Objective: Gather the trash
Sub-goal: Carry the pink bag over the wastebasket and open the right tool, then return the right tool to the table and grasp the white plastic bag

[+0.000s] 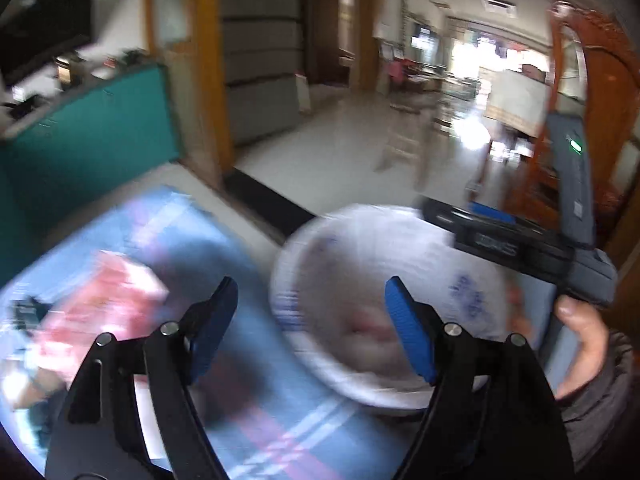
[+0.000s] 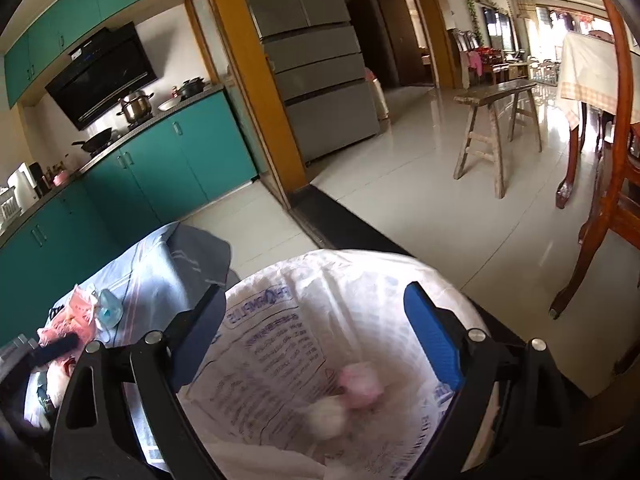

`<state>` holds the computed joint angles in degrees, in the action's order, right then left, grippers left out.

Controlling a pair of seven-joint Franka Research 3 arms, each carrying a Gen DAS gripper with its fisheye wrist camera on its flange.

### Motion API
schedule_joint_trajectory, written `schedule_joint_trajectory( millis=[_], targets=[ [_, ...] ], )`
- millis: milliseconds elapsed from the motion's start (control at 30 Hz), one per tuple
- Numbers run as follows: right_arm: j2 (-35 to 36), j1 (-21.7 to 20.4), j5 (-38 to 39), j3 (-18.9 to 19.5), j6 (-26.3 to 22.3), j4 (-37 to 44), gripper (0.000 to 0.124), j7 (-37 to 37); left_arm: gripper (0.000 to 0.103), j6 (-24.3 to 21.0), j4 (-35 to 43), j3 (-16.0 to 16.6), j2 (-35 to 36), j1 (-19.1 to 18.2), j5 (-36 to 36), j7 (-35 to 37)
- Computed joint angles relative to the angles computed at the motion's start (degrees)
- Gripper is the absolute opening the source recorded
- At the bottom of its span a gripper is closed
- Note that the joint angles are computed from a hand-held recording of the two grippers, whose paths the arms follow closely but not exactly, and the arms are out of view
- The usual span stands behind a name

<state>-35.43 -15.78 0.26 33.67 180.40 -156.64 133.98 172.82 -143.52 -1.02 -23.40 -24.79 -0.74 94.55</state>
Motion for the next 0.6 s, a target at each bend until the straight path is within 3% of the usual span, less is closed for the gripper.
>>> schedule_joint_trajectory(
  millis=[67, 133, 200, 267, 333, 367, 433, 500, 533, 600],
  targets=[
    [1.75, 2.0, -0.14, -1.06, 0.37, 0.8, 0.089, -1.03, 0.077, 1.21, -1.04, -5.38, -2.05, 10.01, 7.6, -7.86],
    [5.29, 6.89, -0.17, -4.3, 1.65, 2.22, 0.089, -3.99, 0.078, 2.78, -0.52, -7.03, -3.37, 20.01, 27.14, -26.27],
    [9.96, 15.42, 0.16, -9.93, 2.8, 4.37, 0.089, -9.19, 0.083, 3.75, 0.45, -9.61, -4.72, 30.02, 42.69, -42.85],
    [14.83, 25.43, 5.47, -15.44, 2.05, 7.99, 0.089, -19.22, 0.085, 4.41, 0.05, -13.14, -6.17, 40.03, 42.17, -46.65],
    [20.12, 35.44, 20.59, -19.46, -1.58, 14.27, 0.089, -38.54, 0.085, 4.24, -1.29, -15.47, -6.78, 45.18, 28.89, -38.16],
    [22.39, 40.44, 23.13, -22.93, -4.1, 17.34, 0.089, -43.79, 0.085, 2.95, -1.32, -14.34, -6.61, 45.41, 25.58, -36.59],
    [26.89, 50.45, 19.43, -30.87, -10.29, 23.98, 0.089, -46.36, 0.086, 1.46, -1.04, -13.07, -5.54, 45.76, 17.34, -31.31],
    [30.09, 58.15, 18.92, -36.79, -14.03, 28.92, 0.089, -50.27, 0.087, -0.19, -0.9, -8.75, -4.63, 42.37, 16.43, -30.94],
    [31.5, 59.0, 16.97, -36.99, -15.13, 30.82, 0.089, -49.98, 0.087, -1.29, -0.6, -6.62, -4.12, 40.47, 16.04, -30.37],
    [32.76, 57.64, 16.21, -34.43, -12.78, 31.12, 0.089, -50.16, 0.087, -2.33, -0.66, -3.31, -3.11, 36.83, 15.64, -29.36]
  ],
)
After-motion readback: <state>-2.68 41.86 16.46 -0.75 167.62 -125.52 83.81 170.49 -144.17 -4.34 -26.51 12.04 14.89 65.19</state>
